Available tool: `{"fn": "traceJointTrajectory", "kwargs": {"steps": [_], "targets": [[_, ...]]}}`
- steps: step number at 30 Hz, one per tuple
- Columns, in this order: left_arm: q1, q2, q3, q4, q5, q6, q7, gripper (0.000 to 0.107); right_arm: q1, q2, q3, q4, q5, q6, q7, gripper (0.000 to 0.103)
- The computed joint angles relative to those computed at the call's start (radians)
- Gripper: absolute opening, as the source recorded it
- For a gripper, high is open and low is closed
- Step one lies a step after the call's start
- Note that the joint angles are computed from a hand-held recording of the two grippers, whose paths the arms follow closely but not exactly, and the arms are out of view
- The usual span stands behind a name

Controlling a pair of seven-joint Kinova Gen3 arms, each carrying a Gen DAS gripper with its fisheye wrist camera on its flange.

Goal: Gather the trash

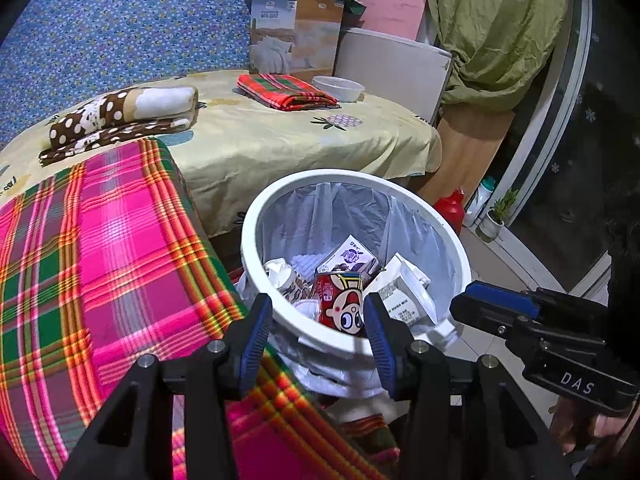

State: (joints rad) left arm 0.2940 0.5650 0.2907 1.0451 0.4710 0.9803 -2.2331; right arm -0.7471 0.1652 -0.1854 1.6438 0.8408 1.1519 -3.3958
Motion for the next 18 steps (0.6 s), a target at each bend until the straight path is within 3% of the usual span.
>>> {"fn": "traceJointTrajectory", "kwargs": {"steps": [5,18], "targets": [[-0.038,-0.051,0.006,0.072,0.031,-0.029,-0.032,0.05,-0.029,0.022,-0.005,-0.034,0.023,0.026,0.001,0.035],[-0.131,-0.207,-0.012,0.279,0.125,-0.105,-0.129,0.05,-0.144,0.079,0.001,-0.125,0.08,0.124,0.015,0.036]]}}
